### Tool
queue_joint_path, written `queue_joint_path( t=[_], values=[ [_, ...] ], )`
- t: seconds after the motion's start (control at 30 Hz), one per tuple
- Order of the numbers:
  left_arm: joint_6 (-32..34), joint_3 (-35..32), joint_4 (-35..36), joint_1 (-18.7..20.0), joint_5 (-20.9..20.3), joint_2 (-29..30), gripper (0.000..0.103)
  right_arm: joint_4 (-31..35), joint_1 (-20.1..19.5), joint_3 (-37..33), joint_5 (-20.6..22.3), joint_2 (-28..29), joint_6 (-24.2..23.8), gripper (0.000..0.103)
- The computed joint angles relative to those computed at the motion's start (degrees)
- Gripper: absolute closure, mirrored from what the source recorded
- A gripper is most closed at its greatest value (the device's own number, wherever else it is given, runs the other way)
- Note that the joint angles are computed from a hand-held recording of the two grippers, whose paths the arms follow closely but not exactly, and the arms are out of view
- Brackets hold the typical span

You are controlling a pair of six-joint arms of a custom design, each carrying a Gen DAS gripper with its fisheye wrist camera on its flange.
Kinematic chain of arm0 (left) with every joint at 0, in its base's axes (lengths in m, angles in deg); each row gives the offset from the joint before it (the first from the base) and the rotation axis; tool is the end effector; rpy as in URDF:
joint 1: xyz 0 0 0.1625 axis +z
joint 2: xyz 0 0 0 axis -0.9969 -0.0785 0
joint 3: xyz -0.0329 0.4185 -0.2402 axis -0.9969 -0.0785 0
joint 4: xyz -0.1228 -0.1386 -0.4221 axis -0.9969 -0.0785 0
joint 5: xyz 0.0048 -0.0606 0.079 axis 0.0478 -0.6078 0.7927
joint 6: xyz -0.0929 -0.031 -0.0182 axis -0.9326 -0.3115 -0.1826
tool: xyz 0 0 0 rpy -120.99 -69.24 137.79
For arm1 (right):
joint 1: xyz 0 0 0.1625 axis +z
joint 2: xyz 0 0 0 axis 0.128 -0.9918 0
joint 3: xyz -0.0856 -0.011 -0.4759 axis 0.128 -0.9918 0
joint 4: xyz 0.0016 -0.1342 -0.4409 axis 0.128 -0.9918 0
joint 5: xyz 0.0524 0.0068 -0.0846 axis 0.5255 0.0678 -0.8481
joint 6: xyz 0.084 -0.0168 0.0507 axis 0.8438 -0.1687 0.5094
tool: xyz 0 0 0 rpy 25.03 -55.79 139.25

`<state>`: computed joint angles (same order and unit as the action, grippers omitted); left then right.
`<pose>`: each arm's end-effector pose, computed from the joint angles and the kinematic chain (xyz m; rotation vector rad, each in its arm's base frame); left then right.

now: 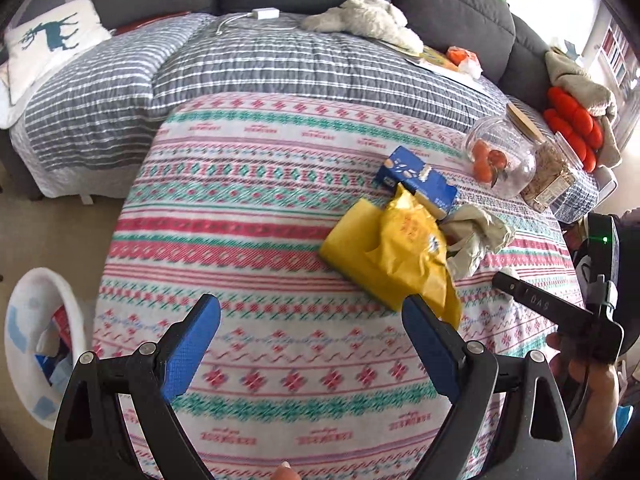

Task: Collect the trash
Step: 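Grasp the yellow snack bag with the left tool while the right tool grasps the white tissue ball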

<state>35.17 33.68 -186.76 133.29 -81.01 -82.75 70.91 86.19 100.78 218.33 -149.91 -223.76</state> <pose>-0.2922 -0.5864 0.0918 0.9483 2.5464 -0.3074 0.0808 -0.4573 0.2350 -0.6798 -2.0957 0.9269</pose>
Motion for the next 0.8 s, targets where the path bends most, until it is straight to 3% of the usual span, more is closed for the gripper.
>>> queue_joint_path(
  t=[0.03, 0.13, 0.3, 0.53, 0.8],
  values=[
    [0.2, -0.1, -0.6, -0.2, -0.3, 0.5, 0.009, -0.1, -0.1, 0.1, -0.2, -0.1, -0.4, 0.073],
    [0.8, -0.6, -1.9, -0.7, -2.0, 2.1, 0.01, 0.7, -0.3, 0.0, -0.3, -0.1, -1.0, 0.08],
    [4.3, -1.1, -4.1, -1.4, -4.5, 4.4, 0.017, 0.6, 0.8, 1.8, 0.6, -2.4, -1.7, 0.081],
    [7.8, -1.5, -5.0, -2.6, -2.6, 7.7, 0.03, 0.9, 1.4, 4.9, 1.3, -7.1, -1.9, 0.081],
    [8.4, -1.2, -5.9, -2.5, -2.4, 8.1, 0.038, 2.5, 0.9, 6.5, 1.2, -10.0, -1.4, 0.081]
  ],
)
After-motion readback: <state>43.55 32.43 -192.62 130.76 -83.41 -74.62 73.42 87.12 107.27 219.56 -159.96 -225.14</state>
